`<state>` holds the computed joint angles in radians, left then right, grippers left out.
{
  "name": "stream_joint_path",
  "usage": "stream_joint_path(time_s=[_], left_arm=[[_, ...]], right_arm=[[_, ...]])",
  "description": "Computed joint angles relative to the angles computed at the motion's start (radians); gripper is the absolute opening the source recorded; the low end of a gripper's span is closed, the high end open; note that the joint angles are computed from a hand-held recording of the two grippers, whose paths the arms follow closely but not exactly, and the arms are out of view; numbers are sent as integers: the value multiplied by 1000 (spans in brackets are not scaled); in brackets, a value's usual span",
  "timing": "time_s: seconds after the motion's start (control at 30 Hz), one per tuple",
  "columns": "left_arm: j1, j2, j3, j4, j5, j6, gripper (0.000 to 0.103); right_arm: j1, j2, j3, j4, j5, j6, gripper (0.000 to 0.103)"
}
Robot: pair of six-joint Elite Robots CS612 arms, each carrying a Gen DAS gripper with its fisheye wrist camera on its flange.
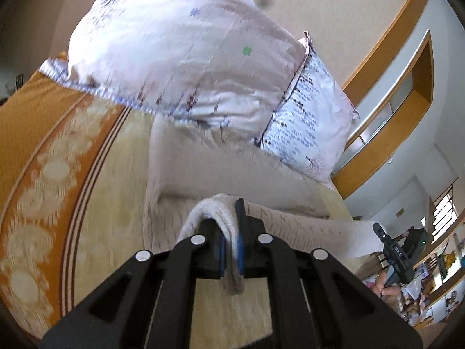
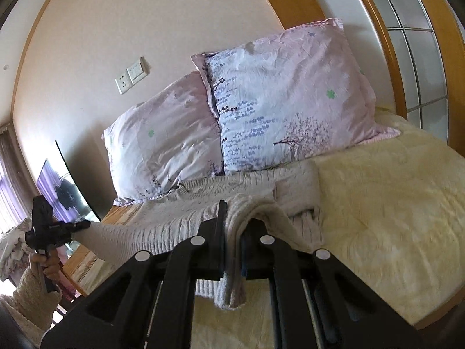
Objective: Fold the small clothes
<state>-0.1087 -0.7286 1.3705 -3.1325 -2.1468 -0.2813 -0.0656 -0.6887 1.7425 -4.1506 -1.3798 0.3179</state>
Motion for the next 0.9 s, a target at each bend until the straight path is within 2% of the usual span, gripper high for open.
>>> stream_joint_path(time_s=[0.1, 0.2, 0.3, 0.4, 0.6, 0.8, 0.9], left_arm=[[-7, 18, -63, 39, 21, 5, 6], [-13, 47, -140, 81, 42, 4, 6], [-21, 86, -222, 126, 68, 3, 6], [-26, 141, -323, 215, 93, -20, 6], [-27, 246, -502, 385, 98, -65, 6], [-27, 310, -598, 457, 97, -94, 6], [-23, 352, -668, 507, 66, -152, 6]], right_arm=[[0, -10, -25, 55, -16, -14, 8], [5, -16, -70, 122, -64, -26, 8], [7, -8, -129, 192, -96, -26, 8], [-1, 11, -194, 282, -98, 11, 8], [-29, 57, -311, 485, -47, 117, 8], [-53, 91, -389, 598, 20, 210, 8], [-67, 105, -431, 661, 84, 279, 8]])
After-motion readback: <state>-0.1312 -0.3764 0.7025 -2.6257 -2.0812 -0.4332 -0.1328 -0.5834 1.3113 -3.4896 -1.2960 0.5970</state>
